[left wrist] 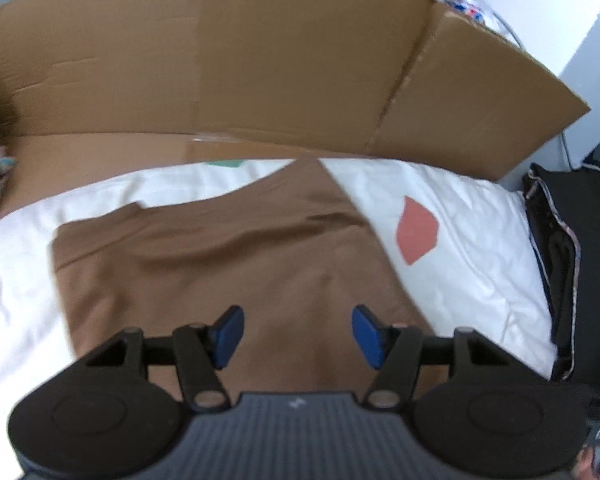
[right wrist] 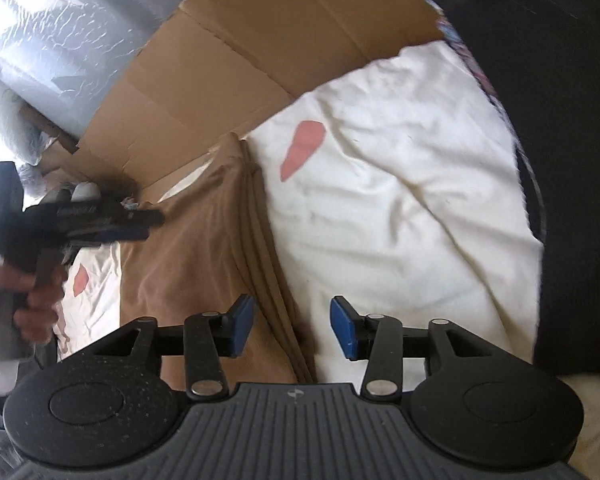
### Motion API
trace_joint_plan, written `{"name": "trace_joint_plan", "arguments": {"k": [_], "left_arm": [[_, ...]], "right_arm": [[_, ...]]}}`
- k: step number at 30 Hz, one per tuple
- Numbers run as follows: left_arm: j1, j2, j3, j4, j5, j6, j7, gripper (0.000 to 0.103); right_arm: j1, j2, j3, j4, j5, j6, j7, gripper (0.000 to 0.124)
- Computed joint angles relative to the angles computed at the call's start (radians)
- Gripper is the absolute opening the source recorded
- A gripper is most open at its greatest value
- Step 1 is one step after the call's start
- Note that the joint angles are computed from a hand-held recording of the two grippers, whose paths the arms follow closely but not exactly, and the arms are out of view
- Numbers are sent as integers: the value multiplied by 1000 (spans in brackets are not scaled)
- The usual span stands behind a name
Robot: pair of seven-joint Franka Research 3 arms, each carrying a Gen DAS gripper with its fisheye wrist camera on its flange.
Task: Fold clothes
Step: 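Lower both open tools to the edge of the folded brown shirt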
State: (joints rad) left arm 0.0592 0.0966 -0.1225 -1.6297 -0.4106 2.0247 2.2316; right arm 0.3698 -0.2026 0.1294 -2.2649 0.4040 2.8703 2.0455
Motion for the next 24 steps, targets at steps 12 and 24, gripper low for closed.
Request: {"name": "trace_joint_plan", "arguments": {"k": [12, 24], "left_arm": [[47, -126, 69, -163, -29, -2, 110, 66], [69, -198, 126, -290, -83, -1, 24, 65]], "right_arm": [[11, 64, 4, 93, -52, -91, -72, 63], [1, 115, -2, 147, -130, -188, -110, 57]]}}
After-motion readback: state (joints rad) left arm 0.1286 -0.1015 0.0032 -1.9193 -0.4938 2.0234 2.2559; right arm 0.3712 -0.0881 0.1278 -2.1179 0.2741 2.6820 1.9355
